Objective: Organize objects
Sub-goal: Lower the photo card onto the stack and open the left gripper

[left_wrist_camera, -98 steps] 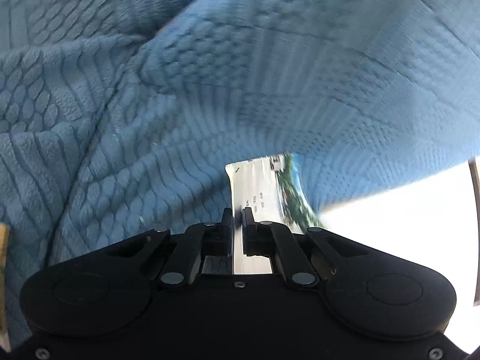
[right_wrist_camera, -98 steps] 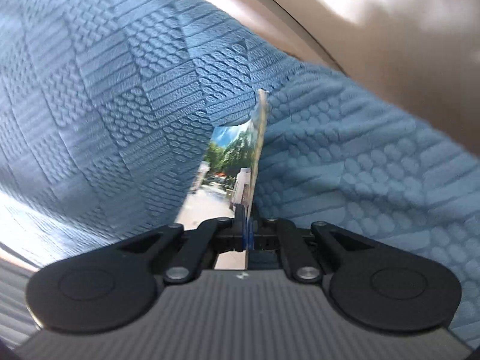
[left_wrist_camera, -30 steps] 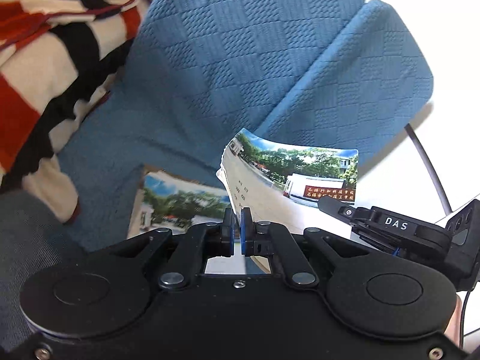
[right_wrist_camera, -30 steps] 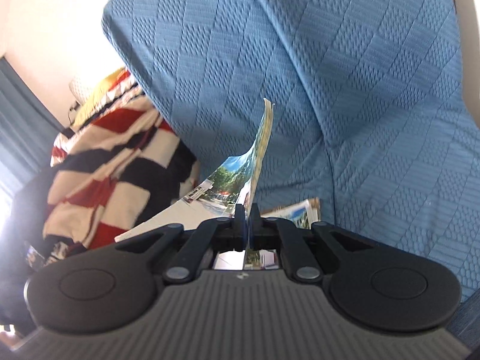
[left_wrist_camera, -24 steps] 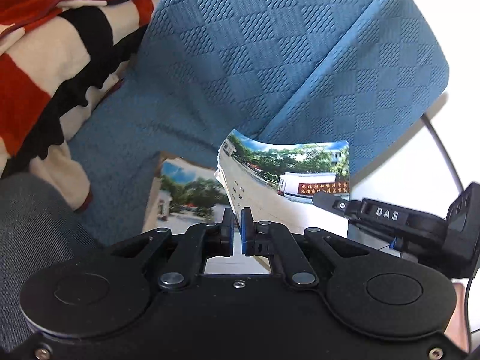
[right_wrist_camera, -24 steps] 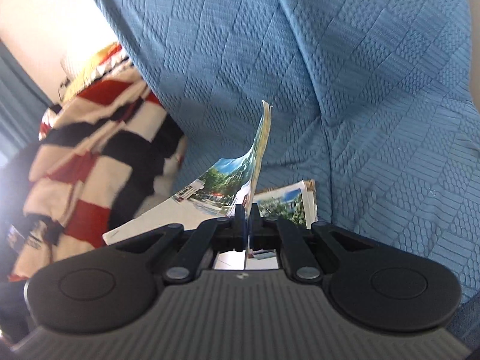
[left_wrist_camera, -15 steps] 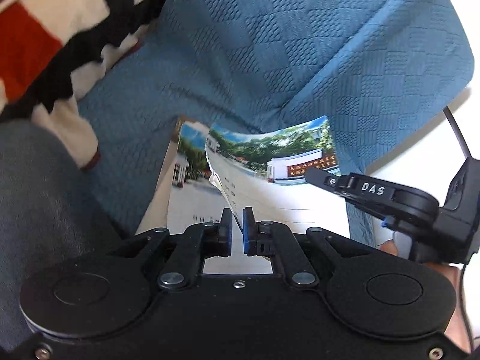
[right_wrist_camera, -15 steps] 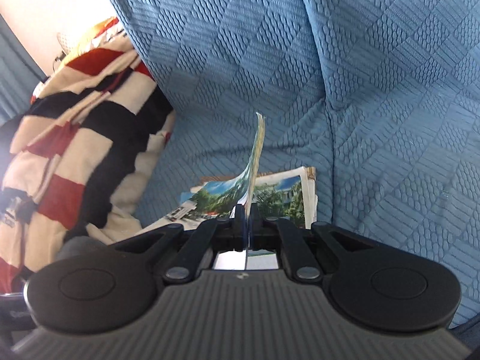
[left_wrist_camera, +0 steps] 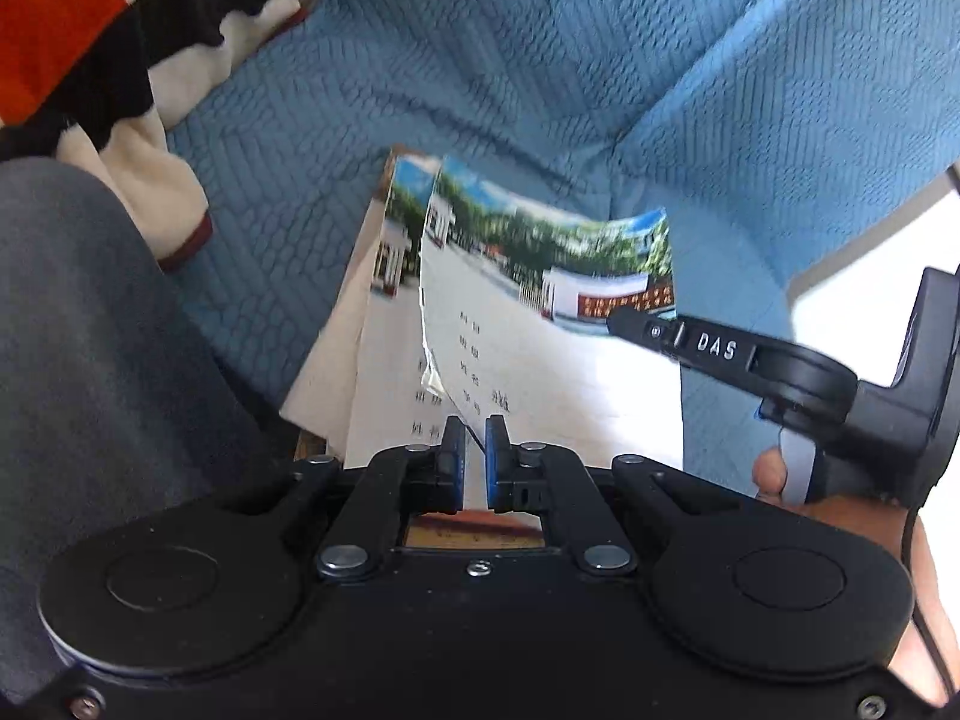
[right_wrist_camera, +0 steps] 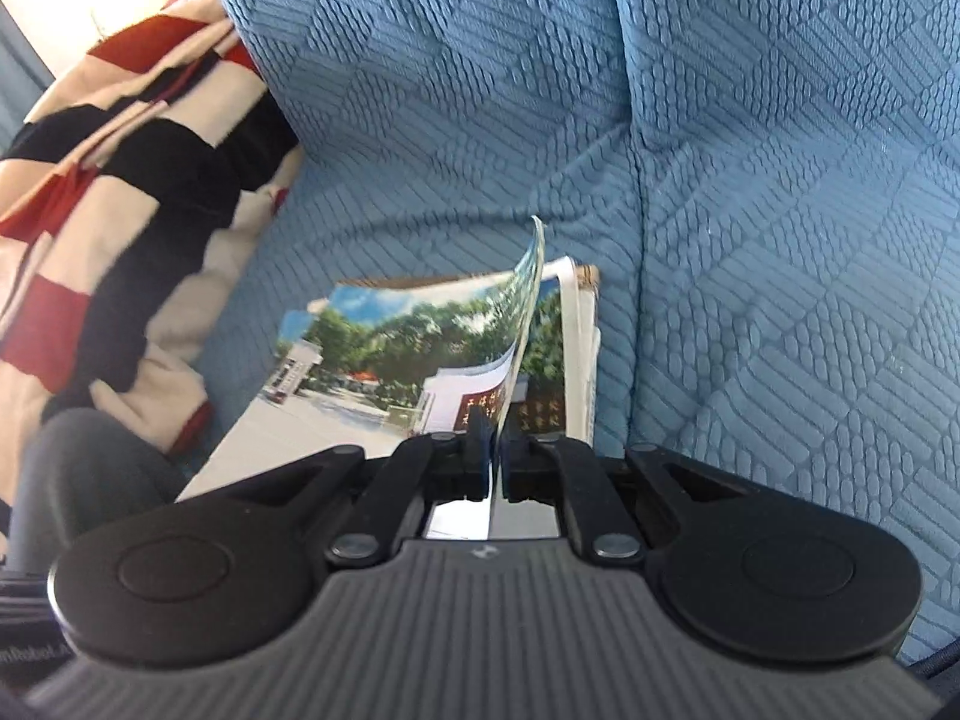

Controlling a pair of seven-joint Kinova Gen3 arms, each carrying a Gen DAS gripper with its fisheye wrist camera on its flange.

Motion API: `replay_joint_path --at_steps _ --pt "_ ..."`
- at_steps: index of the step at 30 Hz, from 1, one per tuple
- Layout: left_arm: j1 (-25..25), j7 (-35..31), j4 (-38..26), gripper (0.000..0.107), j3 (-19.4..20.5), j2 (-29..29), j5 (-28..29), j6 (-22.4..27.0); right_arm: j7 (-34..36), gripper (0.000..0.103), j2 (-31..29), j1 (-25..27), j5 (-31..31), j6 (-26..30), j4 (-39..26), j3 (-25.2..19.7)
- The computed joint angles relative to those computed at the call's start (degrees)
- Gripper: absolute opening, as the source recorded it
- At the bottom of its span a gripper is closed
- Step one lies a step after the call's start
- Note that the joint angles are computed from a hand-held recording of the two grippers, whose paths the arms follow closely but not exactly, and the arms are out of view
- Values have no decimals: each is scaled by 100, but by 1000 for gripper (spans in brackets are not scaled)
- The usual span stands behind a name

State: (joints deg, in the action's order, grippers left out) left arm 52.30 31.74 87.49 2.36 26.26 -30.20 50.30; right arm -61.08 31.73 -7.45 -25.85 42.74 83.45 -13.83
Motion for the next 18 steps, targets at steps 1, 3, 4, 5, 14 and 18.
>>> replay_joint_path --at_steps 1,3,4,5,14,18 --pt "-48 -35 -23 5 33 32 67 -35 -51 7 21 -33 28 18 -30 35" --pt "-93 -160 -96 5 69 94 155 -22 -131 12 50 -65 70 62 -67 75" --pt "-105 -244 -173 5 84 134 207 59 -182 13 71 -92 116 116 -117 106" --pt "-104 -288 -200 5 78 147 234 75 -256 16 84 -130 177 182 -170 149" --pt "24 -432 -406 28 30 121 246 341 -496 39 -100 -94 336 431 -162 217" --pt "131 -515 -552 37 70 60 132 632 -372 38 -430 62 174 401 55 153"
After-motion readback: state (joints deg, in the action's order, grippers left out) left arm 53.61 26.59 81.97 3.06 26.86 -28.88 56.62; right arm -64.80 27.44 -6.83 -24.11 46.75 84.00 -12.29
